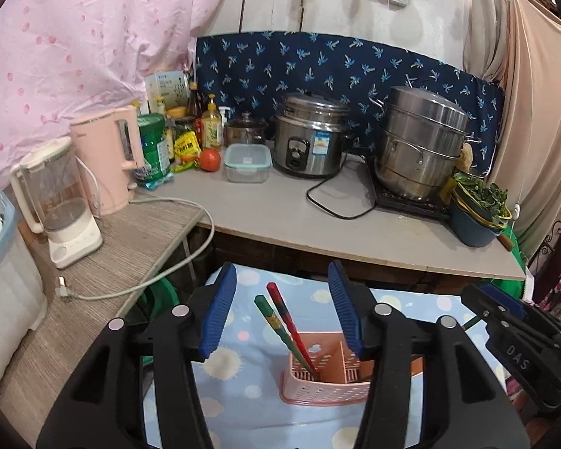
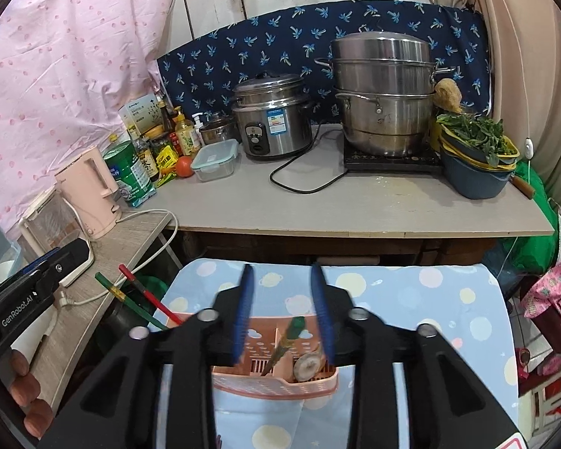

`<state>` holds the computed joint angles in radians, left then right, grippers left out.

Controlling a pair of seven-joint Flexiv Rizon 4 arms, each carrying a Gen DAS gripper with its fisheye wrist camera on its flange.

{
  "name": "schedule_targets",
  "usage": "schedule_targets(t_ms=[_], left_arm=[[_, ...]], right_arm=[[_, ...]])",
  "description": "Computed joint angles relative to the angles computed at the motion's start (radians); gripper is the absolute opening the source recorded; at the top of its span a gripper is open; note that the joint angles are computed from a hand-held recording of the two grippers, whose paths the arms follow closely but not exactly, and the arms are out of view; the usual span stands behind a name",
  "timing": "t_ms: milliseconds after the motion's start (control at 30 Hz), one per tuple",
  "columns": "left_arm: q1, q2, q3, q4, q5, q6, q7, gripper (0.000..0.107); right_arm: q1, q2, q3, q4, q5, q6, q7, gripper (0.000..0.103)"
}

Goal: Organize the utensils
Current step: 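Open both tools and withdraw them from the pink caddy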

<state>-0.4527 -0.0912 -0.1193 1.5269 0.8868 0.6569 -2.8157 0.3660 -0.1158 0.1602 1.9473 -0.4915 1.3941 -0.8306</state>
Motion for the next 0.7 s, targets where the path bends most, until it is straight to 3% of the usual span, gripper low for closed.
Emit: schedule_targets(t_ms=[533,700], left_arm=[[-0.027,0.095,-0.066,0.078,0.017,-0.065,-0.016,0.051],[-0.028,0.13,-0.107,0.118,0.014,-0.091,-0.025,0.052]], right_arm=[[-0.06,0.208,0.073,0.198,-0.114,-0.002,0.071,0.044],[-0.077,0.293,0.11,0.283,-0.081,-0.011,0.065,0.046]])
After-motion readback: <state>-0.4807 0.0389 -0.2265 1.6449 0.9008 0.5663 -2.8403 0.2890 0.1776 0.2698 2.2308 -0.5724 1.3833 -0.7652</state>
